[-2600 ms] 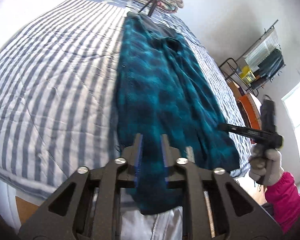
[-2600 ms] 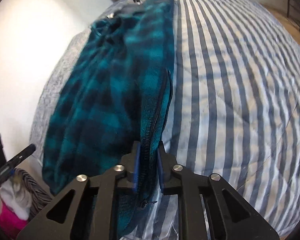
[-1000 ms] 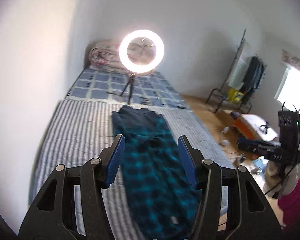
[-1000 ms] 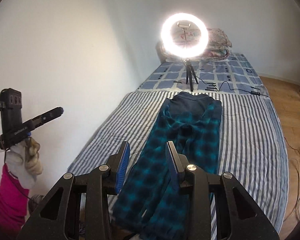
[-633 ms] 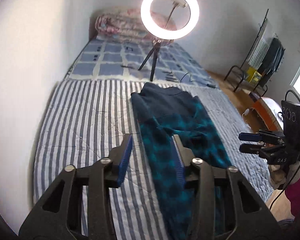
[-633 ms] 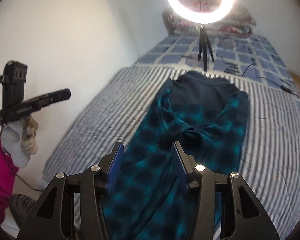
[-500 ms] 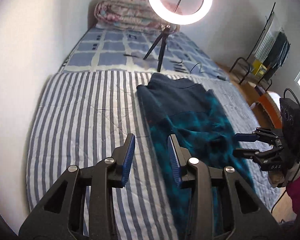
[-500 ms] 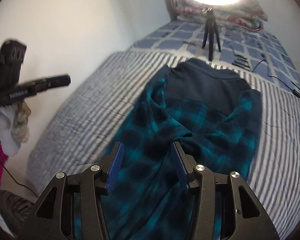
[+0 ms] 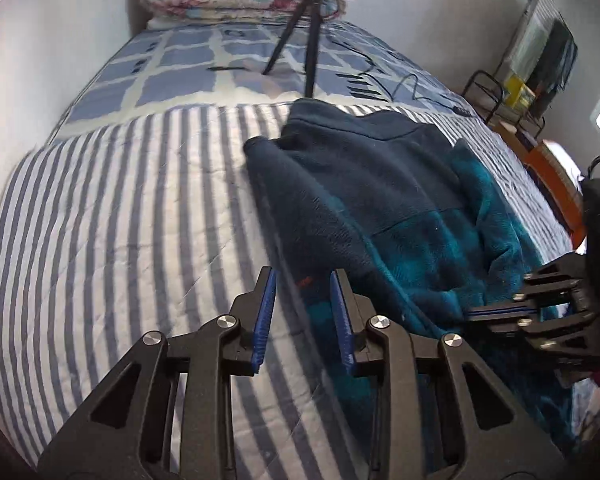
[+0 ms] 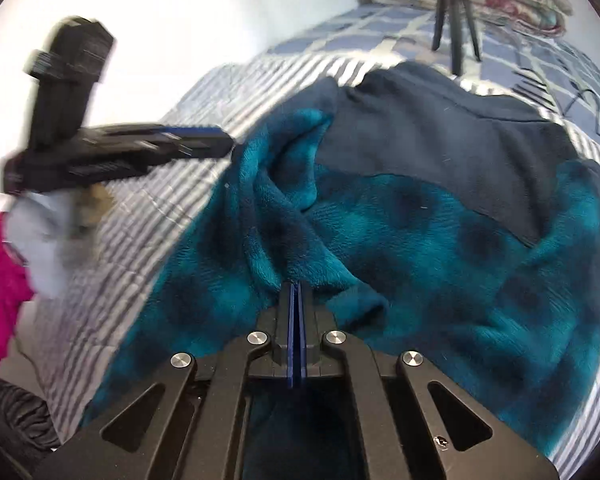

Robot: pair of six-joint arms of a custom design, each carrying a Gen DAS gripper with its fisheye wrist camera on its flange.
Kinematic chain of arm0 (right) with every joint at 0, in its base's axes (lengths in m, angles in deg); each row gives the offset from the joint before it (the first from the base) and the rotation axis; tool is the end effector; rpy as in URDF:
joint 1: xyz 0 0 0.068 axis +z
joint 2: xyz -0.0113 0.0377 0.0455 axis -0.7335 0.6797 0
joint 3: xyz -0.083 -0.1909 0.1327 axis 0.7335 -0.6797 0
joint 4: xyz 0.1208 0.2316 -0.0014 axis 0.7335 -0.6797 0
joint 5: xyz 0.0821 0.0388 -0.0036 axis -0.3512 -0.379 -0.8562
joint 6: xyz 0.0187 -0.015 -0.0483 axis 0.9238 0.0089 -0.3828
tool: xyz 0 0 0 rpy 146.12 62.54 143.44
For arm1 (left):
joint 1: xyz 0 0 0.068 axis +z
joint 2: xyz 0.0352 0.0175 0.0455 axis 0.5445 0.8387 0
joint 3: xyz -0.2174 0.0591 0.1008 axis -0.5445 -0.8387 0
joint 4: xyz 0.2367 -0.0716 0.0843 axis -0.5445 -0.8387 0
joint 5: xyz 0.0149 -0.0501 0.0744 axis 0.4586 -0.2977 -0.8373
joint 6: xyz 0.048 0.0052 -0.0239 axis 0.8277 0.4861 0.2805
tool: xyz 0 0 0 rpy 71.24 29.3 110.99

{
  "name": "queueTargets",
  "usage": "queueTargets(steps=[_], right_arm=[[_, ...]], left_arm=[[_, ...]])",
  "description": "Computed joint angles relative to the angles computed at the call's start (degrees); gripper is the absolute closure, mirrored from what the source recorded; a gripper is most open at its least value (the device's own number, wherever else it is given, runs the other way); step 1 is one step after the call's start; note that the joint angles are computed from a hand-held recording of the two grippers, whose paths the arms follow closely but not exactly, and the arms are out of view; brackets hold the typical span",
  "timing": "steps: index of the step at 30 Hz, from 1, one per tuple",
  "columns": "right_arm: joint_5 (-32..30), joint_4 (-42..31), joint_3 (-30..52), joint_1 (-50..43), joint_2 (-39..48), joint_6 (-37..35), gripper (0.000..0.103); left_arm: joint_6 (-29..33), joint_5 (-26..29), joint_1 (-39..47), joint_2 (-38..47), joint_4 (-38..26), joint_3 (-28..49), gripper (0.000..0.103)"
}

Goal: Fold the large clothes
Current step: 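Fold the hem up toward the navy collar with the right tool, then open the right tool and lift both tools away from the jacket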

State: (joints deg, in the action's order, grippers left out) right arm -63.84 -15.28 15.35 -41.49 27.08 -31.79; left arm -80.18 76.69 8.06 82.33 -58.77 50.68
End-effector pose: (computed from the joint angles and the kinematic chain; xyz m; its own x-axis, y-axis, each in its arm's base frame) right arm 0.2061 0.0338 0.1775 -0.8717 0.0177 -0.4898 -0.1897 0.9092 0.3705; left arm 0.3546 -0.1767 0.1960 -0.6740 0.4676 -0.5719 0.6558 0.7352 -0.1716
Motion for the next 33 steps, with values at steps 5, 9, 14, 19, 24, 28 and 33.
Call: queueTargets(steps=[5, 9, 14, 19, 24, 28, 33], right_arm=[[-7.20, -2.50, -3.86, -10.74, -5.43, -2.65, 0.103], [-11.63, -2.79, -4.34, -14.69, -4.87, -2.49, 0.103], [-14.43, -6.17, -2.38, -13.44, -6.70, -4.03, 0.064], [-10.54, -3.13, -0.69, -6.84, -2.14, -3.75, 0.043], [-4.23, 1.53, -0.67, -0.11, 3.08, -3.13, 0.078], [-4.66, 0.11, -1.77, -0.72, -0.94, -2.32, 0.100], [-3.81, -7.62, -2.83, -7.00, -11.01, -4.83, 0.101]], left_arm=[[-2.40, -2.06, -4.16, 10.05, 0.77, 8.88, 0.077], [-2.89, -5.38, -5.40, 12.98, 5.58, 8.97, 0.075], [-7.59, 0.57, -0.43, 9.83, 6.44, 9.85, 0.070], [-10.75, 3.56, 3.75, 19.17, -3.20, 23.50, 0.064], [-8.51, 0.04, 1.61, 19.85, 0.06, 22.01, 0.064], [-8.91, -2.56, -0.33, 21.26, 0.82, 22.56, 0.075], [-8.17, -13.20, -4.11, 23.13, 4.70, 22.85, 0.090]])
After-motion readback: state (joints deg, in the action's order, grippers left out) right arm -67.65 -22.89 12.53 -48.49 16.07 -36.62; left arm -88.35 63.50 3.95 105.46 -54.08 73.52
